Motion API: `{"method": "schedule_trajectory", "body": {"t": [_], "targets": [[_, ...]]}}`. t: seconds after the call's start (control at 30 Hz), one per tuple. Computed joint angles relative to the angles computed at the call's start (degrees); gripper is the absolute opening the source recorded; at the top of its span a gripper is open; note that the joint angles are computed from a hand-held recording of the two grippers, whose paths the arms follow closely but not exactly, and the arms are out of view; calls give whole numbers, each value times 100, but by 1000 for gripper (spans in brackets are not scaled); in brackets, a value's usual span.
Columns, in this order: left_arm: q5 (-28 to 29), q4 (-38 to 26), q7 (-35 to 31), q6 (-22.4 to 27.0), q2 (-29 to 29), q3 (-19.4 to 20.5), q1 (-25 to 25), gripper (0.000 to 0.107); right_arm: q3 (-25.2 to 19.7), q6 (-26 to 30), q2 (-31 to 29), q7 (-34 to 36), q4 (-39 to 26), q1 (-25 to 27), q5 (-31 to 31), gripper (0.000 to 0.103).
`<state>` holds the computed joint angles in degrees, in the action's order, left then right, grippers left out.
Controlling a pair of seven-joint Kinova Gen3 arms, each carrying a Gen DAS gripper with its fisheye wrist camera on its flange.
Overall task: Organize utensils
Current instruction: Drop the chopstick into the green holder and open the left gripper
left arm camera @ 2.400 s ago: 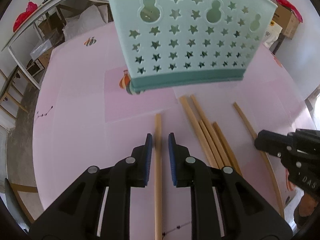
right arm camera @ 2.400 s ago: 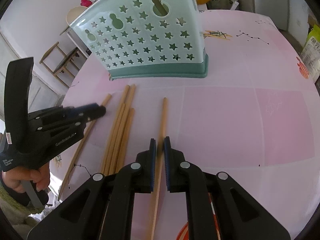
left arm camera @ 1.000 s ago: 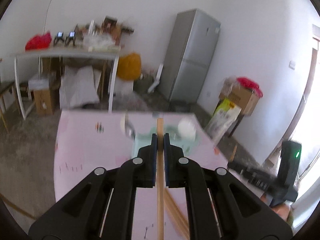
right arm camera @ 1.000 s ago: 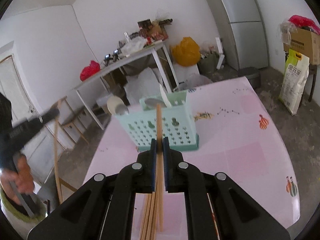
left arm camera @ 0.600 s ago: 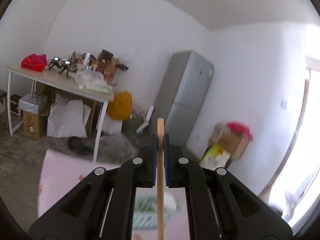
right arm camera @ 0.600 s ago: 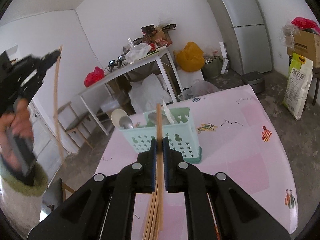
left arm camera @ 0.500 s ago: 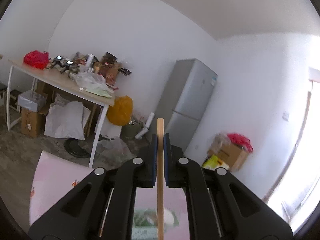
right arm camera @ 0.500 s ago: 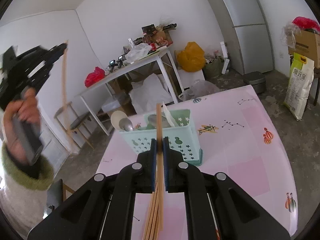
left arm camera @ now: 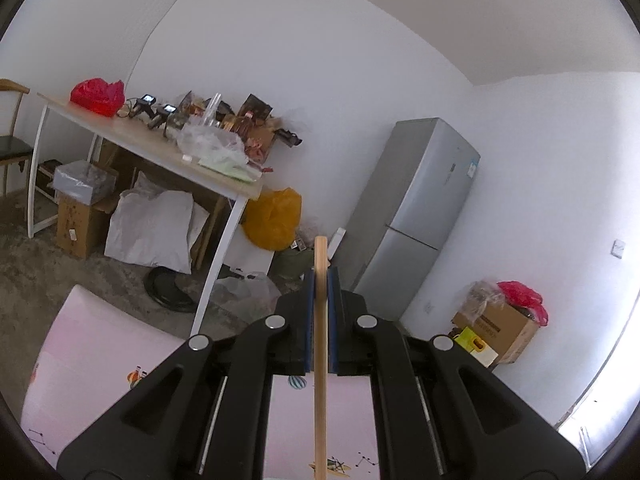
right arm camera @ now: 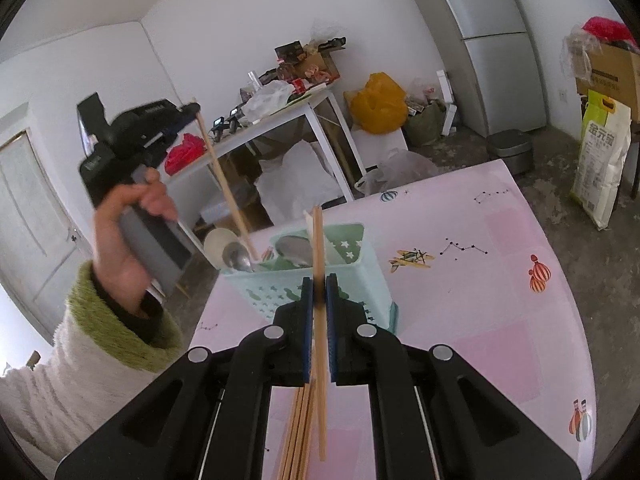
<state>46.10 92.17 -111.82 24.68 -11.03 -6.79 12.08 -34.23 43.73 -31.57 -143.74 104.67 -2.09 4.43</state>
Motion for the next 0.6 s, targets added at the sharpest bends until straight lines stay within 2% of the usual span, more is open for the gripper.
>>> {"method": "schedule_trajectory", "body": {"t": [0.13,0.23,0.47,0.53,0.6], "targets": [[-120,169,-44,-233,101,121,28,5,61,-11,30,12,28,-22,10,6],[91,335,-301,-314,107,14,151,5,106,-17,46,18,56,-55,11,6],[228,572,-599,358,-125,-135,40,6,125,17,100,-3,8,-55,86,6],[123,645,-594,625,-271,-178,-42,13,101,33,79,-27,-7,-32,114,6],[95,715,-660,876,-406,-279,-62,27,75,39,60,-50,-16,-12,128,6]]}}
